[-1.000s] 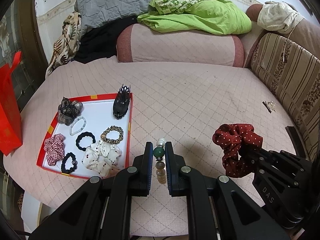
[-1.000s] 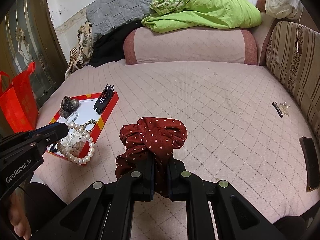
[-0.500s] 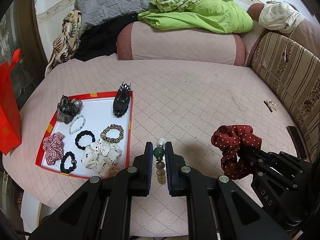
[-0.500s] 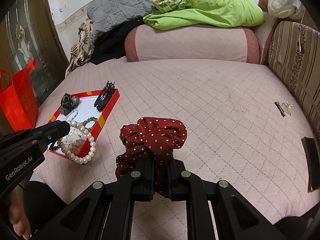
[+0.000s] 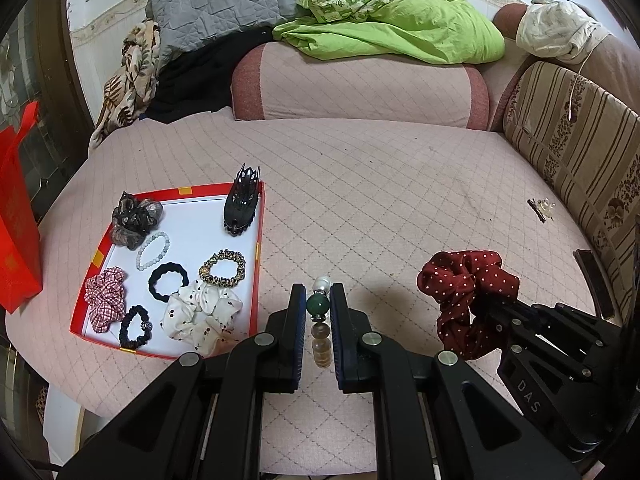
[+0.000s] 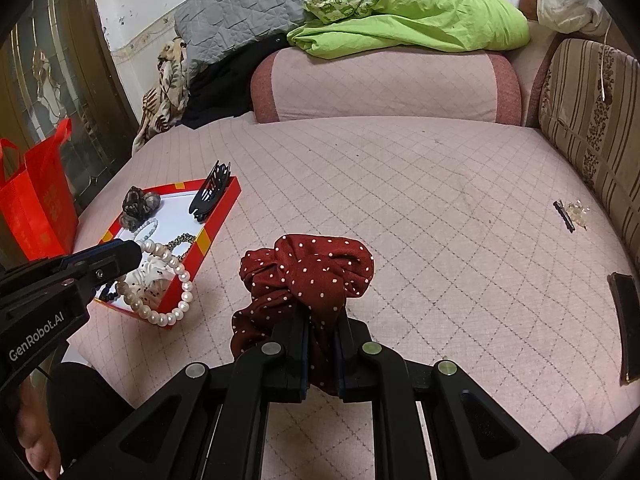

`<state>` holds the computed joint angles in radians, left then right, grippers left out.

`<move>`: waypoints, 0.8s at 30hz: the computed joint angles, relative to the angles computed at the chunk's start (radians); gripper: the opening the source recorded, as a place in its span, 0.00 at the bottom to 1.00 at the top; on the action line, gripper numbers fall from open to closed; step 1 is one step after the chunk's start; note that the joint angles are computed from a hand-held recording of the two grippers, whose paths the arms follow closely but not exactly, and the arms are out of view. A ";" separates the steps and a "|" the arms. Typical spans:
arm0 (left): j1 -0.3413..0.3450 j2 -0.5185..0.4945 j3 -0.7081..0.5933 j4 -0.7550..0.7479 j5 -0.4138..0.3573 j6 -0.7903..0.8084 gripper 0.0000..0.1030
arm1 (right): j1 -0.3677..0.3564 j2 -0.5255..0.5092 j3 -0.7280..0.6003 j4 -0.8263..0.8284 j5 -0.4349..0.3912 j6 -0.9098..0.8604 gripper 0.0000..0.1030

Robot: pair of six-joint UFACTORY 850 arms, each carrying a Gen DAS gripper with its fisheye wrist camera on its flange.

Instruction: Organize jewelry

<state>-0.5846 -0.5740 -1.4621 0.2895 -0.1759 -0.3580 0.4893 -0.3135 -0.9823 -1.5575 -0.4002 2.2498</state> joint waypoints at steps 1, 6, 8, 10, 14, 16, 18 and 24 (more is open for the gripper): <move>0.000 0.000 0.000 0.004 -0.001 -0.004 0.11 | -0.001 -0.001 0.000 0.002 0.001 -0.001 0.10; 0.000 -0.009 -0.008 -0.017 -0.007 0.016 0.11 | -0.004 -0.010 -0.005 0.002 0.008 0.000 0.10; 0.001 -0.013 -0.011 -0.033 -0.009 0.030 0.11 | -0.006 -0.015 -0.008 0.002 0.012 0.000 0.10; 0.003 -0.018 -0.015 -0.050 -0.011 0.048 0.11 | -0.008 -0.021 -0.012 0.009 0.014 -0.009 0.10; 0.011 -0.027 -0.025 -0.097 -0.016 0.092 0.11 | -0.011 -0.030 -0.021 0.026 0.018 -0.027 0.10; 0.015 -0.031 -0.030 -0.120 -0.017 0.114 0.11 | -0.012 -0.035 -0.026 0.036 0.020 -0.040 0.10; 0.021 -0.034 -0.033 -0.143 -0.016 0.133 0.11 | -0.010 -0.039 -0.032 0.050 0.019 -0.057 0.10; 0.041 -0.039 -0.039 -0.200 -0.011 0.179 0.11 | -0.006 -0.055 -0.064 0.114 0.017 -0.145 0.10</move>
